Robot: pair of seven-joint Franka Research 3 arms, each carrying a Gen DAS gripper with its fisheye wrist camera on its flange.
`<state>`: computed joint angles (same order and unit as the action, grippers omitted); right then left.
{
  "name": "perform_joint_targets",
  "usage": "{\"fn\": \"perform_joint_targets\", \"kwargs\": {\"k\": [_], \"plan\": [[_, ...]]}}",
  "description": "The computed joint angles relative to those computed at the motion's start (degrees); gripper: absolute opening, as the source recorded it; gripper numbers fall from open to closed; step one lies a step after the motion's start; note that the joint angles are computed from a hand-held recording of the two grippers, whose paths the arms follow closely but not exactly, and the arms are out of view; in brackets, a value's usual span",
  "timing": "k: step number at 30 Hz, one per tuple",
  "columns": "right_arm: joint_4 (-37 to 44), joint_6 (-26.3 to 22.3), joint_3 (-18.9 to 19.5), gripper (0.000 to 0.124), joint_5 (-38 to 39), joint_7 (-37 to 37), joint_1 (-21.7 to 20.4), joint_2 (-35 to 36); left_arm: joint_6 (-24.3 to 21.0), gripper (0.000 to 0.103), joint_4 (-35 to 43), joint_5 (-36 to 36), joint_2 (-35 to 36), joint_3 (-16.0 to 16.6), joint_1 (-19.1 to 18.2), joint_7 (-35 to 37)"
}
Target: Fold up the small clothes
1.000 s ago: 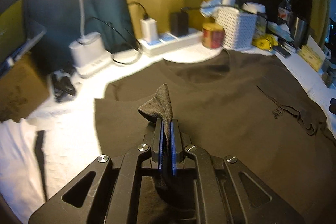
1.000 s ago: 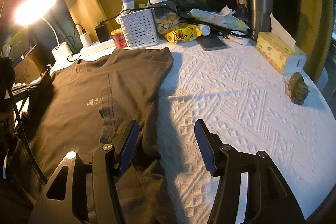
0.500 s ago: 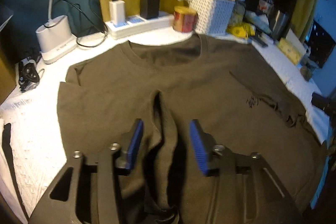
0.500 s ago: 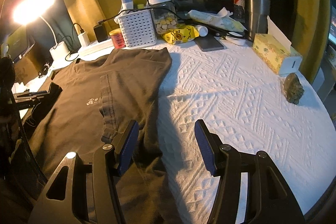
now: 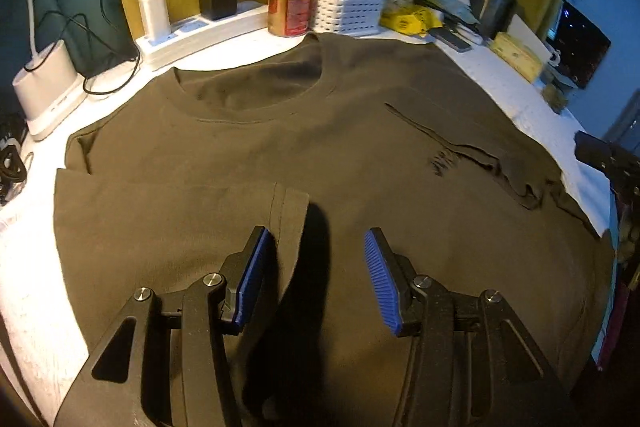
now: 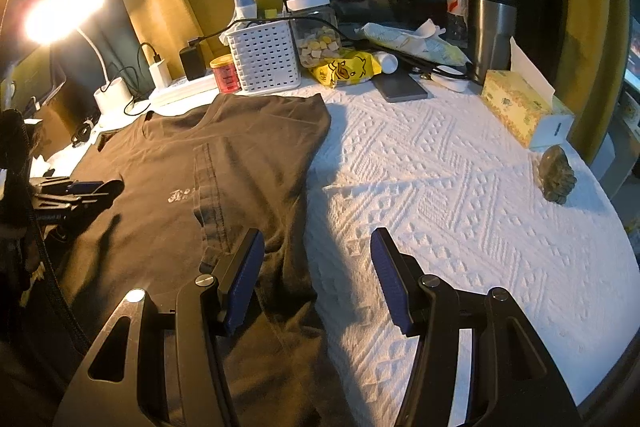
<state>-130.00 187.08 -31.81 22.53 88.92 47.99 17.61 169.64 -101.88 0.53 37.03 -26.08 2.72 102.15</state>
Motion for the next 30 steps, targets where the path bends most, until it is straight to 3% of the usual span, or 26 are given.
{"fn": "perform_joint_targets", "kwargs": {"k": [2, 6, 11, 14, 16, 20, 22, 23, 26, 30], "plan": [[-0.1, -0.1, -0.8, 0.058, 0.1, 0.0, 0.9, 0.0, 2.6, 0.049, -4.0, -0.9, -2.7, -1.3, 2.0, 0.1], [0.1, -0.3, -0.7, 0.059, -0.2, 0.2, 1.1, 0.2, 8.0, 0.049, -12.2, 1.9, -9.2, 3.3, 0.2, -4.2], [0.9, -0.4, 0.4, 0.059, -0.8, 0.4, 1.1, 0.6, 10.5, 0.049, -19.9, 5.0, -13.5, 0.1, 5.4, -4.1], [1.4, -0.7, 0.8, 0.058, -1.5, 0.7, 1.3, 0.9, 10.5, 0.048, -21.4, 7.0, -14.0, 0.6, 5.2, -4.5], [1.4, -0.8, 0.2, 0.059, -2.0, 1.1, 2.2, 0.9, 11.0, 0.038, -22.0, 8.6, -14.1, 2.8, 3.2, -5.5], [0.8, -1.0, -3.2, 0.058, -2.7, 2.1, 6.0, 0.7, 12.2, 0.035, -23.1, 10.5, -13.7, 1.0, 5.2, -5.3], [0.7, -1.3, -4.9, 0.058, -2.9, 2.9, 7.8, 0.8, 12.0, 0.005, -22.7, 11.9, -13.4, 2.7, 3.6, -5.9], [0.4, -1.3, -5.9, 0.058, -3.0, 3.2, 8.8, 0.7, 11.9, 0.004, -22.7, 12.6, -13.3, 3.1, 3.1, -6.0], [-0.5, -1.2, -9.5, 0.058, -3.2, 4.0, 12.5, 0.5, 12.2, 0.004, -24.2, 13.6, -13.3, -3.2, 8.8, -3.3], [-1.5, -1.2, -12.7, 0.058, -2.4, 4.4, 15.7, 0.3, 9.5, 0.004, -25.9, 13.5, -14.4, -5.9, 11.5, -1.0]]}}
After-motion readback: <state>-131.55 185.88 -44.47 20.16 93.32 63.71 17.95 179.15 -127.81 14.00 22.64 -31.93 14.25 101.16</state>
